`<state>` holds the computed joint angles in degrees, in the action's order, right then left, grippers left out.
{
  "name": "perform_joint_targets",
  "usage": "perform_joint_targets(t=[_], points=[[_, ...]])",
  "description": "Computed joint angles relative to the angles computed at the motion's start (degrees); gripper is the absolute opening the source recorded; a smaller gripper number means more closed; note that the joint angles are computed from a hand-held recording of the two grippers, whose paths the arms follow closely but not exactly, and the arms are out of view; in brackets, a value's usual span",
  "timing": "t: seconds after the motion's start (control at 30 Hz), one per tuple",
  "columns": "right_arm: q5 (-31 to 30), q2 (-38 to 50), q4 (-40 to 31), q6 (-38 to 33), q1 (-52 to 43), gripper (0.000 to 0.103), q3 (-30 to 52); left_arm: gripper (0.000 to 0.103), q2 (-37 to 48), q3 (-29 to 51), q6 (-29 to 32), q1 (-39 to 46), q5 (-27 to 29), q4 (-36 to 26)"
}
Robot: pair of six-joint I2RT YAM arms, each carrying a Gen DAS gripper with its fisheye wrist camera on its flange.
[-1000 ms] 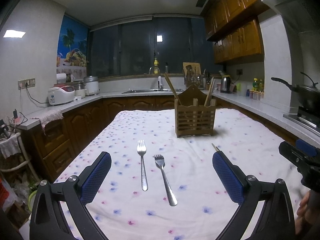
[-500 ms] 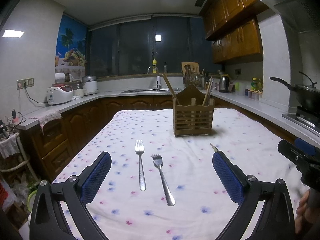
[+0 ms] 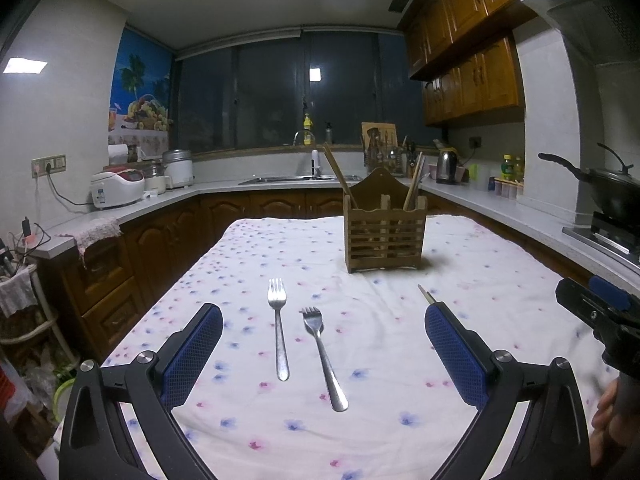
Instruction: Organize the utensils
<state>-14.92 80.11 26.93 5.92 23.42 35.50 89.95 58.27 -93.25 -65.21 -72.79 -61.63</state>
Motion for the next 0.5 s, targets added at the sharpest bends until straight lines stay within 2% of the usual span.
perform_joint_targets(t=[0.5], points=[[-0.02,0.07,-0.11,0.08,-0.06,0.103,0.24,0.102,0.20,0.29,0.37,0.11,0.05,0.10]])
